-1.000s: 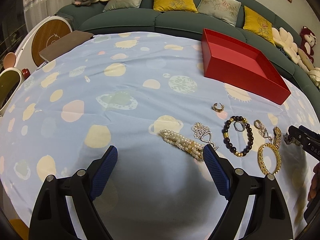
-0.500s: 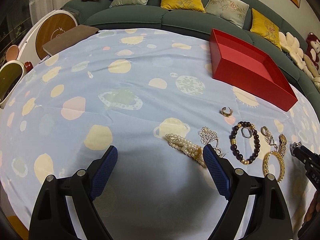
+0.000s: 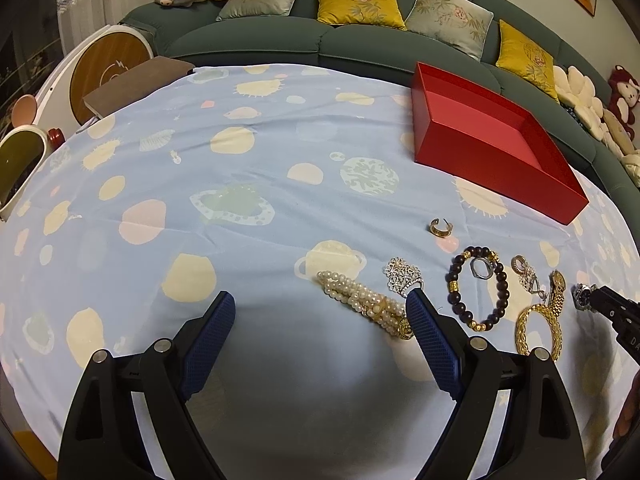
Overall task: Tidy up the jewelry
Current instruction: 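Lift the silver watch with the right tool while the left tool grasps the pearl necklace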
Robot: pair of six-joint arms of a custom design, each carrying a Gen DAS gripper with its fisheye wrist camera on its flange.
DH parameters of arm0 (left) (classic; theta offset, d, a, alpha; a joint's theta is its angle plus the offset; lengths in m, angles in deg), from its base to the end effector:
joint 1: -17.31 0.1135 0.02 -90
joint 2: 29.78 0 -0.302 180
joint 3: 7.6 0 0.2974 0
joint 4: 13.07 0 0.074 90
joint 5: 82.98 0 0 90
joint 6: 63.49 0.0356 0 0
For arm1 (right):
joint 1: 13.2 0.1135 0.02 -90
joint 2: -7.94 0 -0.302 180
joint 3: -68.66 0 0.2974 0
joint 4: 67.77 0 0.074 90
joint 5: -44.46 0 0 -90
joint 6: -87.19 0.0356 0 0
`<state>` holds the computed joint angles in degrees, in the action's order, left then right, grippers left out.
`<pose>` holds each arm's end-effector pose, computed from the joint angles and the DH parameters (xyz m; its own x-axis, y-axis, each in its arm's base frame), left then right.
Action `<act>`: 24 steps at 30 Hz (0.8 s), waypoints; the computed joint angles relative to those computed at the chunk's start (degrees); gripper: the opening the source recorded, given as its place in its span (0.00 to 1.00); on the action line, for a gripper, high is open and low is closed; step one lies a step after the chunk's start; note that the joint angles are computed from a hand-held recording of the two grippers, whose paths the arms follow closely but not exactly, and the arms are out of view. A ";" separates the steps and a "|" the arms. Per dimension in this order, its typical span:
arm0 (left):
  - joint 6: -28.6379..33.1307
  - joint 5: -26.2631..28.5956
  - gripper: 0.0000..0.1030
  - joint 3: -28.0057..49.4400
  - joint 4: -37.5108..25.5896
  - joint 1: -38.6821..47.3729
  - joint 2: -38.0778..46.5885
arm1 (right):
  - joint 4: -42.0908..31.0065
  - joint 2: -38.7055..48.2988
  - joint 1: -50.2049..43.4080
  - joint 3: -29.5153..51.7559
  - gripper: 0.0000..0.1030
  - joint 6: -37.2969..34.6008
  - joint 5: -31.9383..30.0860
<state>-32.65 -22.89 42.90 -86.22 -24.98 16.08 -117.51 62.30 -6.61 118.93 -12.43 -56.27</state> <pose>0.1189 -0.0841 0.2567 -0.7376 -0.3351 -0.5862 -0.3613 0.9293 -0.0767 0.2029 0.0301 0.2497 -0.7536 -0.2523 -0.6070 -0.3528 0.9344 0.0496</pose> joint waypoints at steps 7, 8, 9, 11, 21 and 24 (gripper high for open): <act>1.72 1.50 0.82 -1.02 0.68 1.68 -0.59 | 2.10 5.04 1.55 -0.06 0.34 0.01 1.41; 1.79 1.68 0.82 -1.09 0.62 1.87 -0.79 | 2.55 4.58 2.23 -0.52 0.31 0.08 2.24; 1.87 1.81 0.82 -1.18 0.58 2.05 -1.05 | 2.62 4.16 2.93 -0.80 0.25 -0.06 2.82; 1.87 1.79 0.82 -1.24 0.46 2.23 -1.43 | 1.66 3.82 3.68 -0.65 0.15 -0.10 2.33; 3.26 3.63 0.82 -2.06 1.62 3.99 -2.61 | -0.26 0.47 5.94 -0.64 0.10 3.31 2.73; 4.60 6.51 0.82 -2.90 3.56 6.58 -3.09 | -1.46 -0.36 6.70 -0.16 0.10 4.50 3.01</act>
